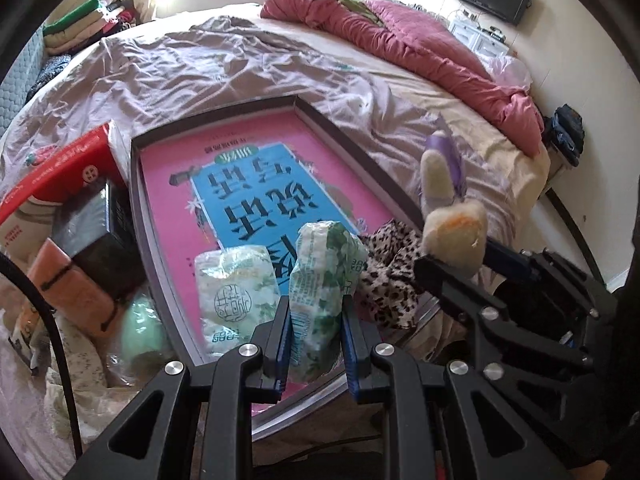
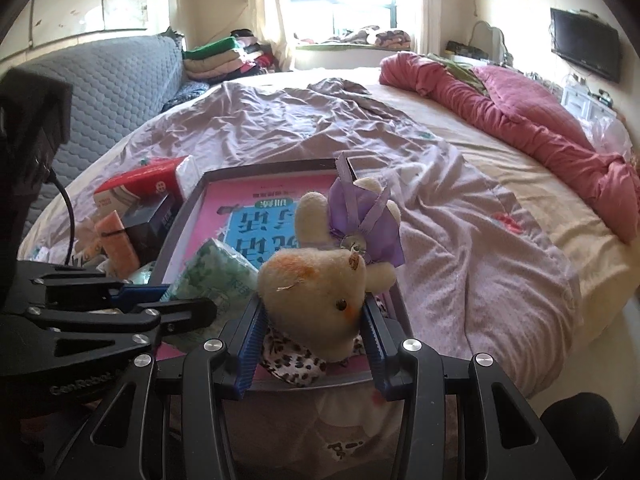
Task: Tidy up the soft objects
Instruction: 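Carry the pad and plush bear with both grippers over the pink book, then lower both items onto the pink book and open both grippers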
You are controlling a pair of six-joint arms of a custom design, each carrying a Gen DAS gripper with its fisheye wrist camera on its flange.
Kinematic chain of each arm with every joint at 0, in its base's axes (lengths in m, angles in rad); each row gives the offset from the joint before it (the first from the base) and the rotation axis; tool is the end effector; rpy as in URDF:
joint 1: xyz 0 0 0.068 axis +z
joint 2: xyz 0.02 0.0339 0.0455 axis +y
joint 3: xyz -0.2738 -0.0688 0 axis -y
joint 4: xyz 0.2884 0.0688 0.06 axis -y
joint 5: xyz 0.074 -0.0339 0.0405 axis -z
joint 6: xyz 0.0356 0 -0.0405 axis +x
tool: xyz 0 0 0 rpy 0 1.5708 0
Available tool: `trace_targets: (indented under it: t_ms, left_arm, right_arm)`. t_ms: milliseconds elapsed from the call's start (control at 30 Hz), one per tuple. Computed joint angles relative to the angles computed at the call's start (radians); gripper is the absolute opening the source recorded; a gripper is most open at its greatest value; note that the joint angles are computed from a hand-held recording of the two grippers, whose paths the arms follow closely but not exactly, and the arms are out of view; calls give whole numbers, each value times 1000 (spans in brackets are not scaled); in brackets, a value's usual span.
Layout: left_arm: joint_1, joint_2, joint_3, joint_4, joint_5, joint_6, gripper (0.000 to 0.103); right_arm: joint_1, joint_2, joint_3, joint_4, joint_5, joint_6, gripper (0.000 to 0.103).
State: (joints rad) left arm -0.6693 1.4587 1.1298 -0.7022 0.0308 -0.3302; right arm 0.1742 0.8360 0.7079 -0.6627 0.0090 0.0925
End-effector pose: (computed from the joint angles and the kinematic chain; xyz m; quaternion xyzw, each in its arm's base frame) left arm 0.2644 -0.2106 0.2552 0.1667 0.9492 -0.1408 0.2268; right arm 0.2041 0.0356 0.2614 -0.0361 0.9242 0.0464 0.3774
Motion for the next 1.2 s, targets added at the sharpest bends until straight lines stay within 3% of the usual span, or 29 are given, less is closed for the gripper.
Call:
trace_targets:
  t_ms: [800, 1200]
  left_arm:
    - [10, 64, 16, 2, -23, 24, 23]
    - [23, 66, 13, 3, -13, 17, 24]
  right_arm:
    - [-73, 125, -22, 47, -145, -37, 47]
    - [-66, 134, -32, 70, -144, -40, 52]
